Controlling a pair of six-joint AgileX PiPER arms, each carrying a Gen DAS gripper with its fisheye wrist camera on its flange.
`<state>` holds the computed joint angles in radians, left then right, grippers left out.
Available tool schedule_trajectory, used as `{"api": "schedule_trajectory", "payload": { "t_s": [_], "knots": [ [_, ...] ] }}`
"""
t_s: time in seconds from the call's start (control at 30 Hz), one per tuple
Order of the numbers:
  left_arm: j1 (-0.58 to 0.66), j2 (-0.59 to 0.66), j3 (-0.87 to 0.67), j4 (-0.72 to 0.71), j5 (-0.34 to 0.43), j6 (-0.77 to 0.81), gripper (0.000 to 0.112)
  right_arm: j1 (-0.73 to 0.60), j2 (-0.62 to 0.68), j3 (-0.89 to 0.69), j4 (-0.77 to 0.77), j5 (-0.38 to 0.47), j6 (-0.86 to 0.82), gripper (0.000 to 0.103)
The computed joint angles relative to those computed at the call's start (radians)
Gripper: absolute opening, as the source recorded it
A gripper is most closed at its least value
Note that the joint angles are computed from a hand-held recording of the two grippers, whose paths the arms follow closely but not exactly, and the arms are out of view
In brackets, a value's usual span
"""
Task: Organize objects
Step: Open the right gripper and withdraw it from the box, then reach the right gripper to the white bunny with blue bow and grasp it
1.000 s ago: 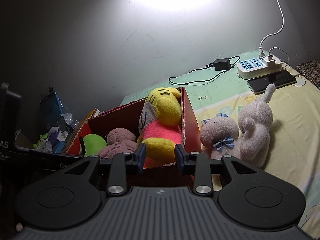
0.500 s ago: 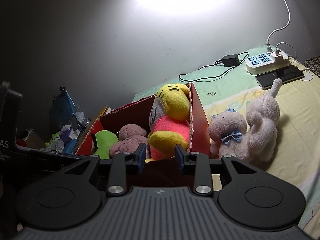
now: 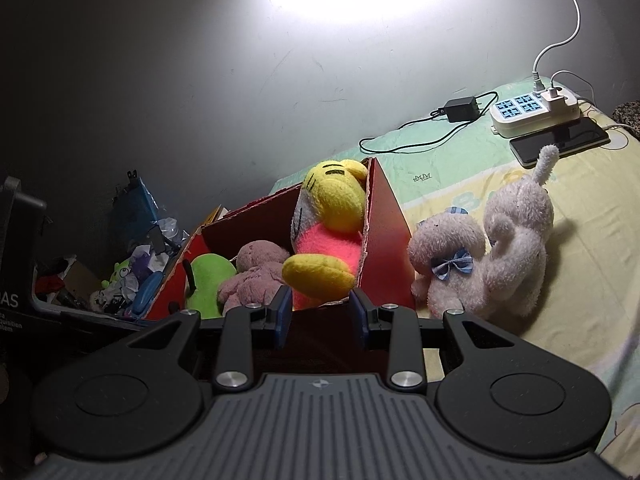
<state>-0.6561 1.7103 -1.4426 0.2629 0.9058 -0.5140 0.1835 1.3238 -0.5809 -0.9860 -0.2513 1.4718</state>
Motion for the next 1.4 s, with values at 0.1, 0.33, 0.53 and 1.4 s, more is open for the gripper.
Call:
{"api": "schedule_trajectory", "payload": {
  "t_s": [0.1, 0.33, 0.53, 1.4],
  "knots": [
    [-0.018, 0.015, -0.014, 0.006, 0.018, -0.023, 0.102, -0.044, 0.005, 0.002, -0.104, -0.043, 0.084, 0.034],
    [-0.064, 0.060, -0.056, 0.024, 0.058, -0.076, 0.102, -0.145, 0.026, -0.006, -0.309, -0.140, 0.224, 0.034],
    [-0.095, 0.115, -0.099, 0.013, 0.081, -0.102, 0.102, -0.241, 0.063, -0.020, -0.426, -0.228, 0.281, 0.034],
    [-0.227, 0.377, -0.384, -0.197, 0.040, 0.063, 0.102, -0.651, 0.300, -0.201, -0.702, -0.500, 0.360, 0.035]
  ]
}}
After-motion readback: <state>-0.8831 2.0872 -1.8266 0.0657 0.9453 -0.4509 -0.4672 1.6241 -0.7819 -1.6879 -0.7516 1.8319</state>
